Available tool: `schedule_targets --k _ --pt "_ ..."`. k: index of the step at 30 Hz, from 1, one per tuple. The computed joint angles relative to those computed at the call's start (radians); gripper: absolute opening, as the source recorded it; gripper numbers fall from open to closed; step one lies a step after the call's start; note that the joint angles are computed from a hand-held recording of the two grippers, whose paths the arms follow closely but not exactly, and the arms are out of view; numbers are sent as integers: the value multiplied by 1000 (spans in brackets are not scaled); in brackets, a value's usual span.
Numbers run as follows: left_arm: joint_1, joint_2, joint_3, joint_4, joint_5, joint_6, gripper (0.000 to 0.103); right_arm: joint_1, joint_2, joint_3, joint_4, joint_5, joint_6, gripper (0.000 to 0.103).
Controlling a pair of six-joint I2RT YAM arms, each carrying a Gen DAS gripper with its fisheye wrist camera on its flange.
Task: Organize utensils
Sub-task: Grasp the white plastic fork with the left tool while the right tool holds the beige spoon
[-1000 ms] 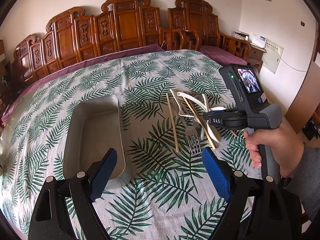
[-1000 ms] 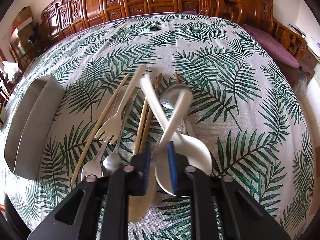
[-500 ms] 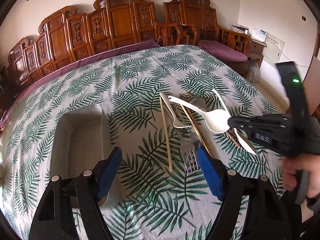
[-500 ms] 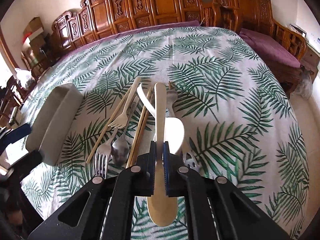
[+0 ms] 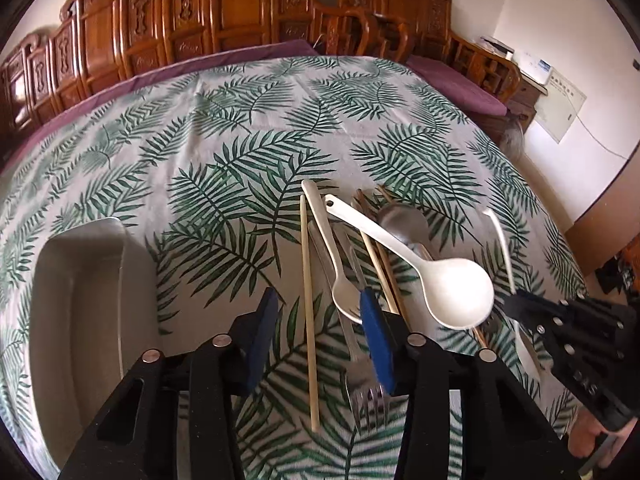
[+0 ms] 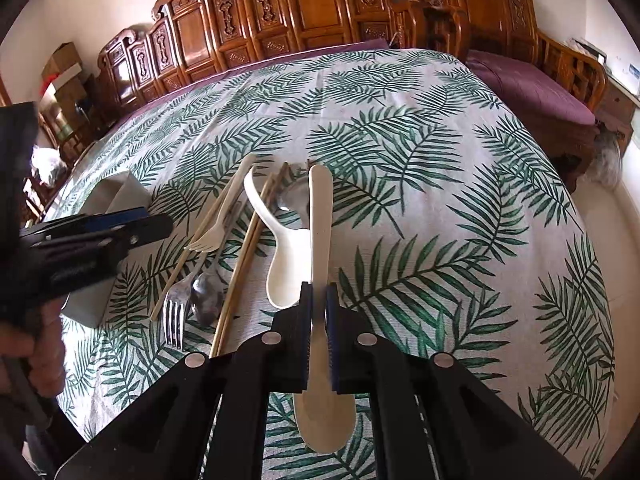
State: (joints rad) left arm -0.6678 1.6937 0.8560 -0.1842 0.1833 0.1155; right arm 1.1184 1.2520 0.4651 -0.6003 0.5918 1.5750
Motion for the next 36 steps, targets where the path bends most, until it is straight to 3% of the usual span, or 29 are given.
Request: schedule_targets --k 10,21,28,36 --pt "-34 169 160 -57 1 -13 25 0 -59 -30 -13 5 24 8" --pt "-63 321 316 -136 -46 -71 18 -5 -80 -51 2 -2 31 8" --pt "-97 319 317 -131 -117 -69 15 -7 -92 -56 -3 0 32 8" --pt "-89 264 277 -109 -117 -63 14 -8 -89 -56 -7 -4 37 8"
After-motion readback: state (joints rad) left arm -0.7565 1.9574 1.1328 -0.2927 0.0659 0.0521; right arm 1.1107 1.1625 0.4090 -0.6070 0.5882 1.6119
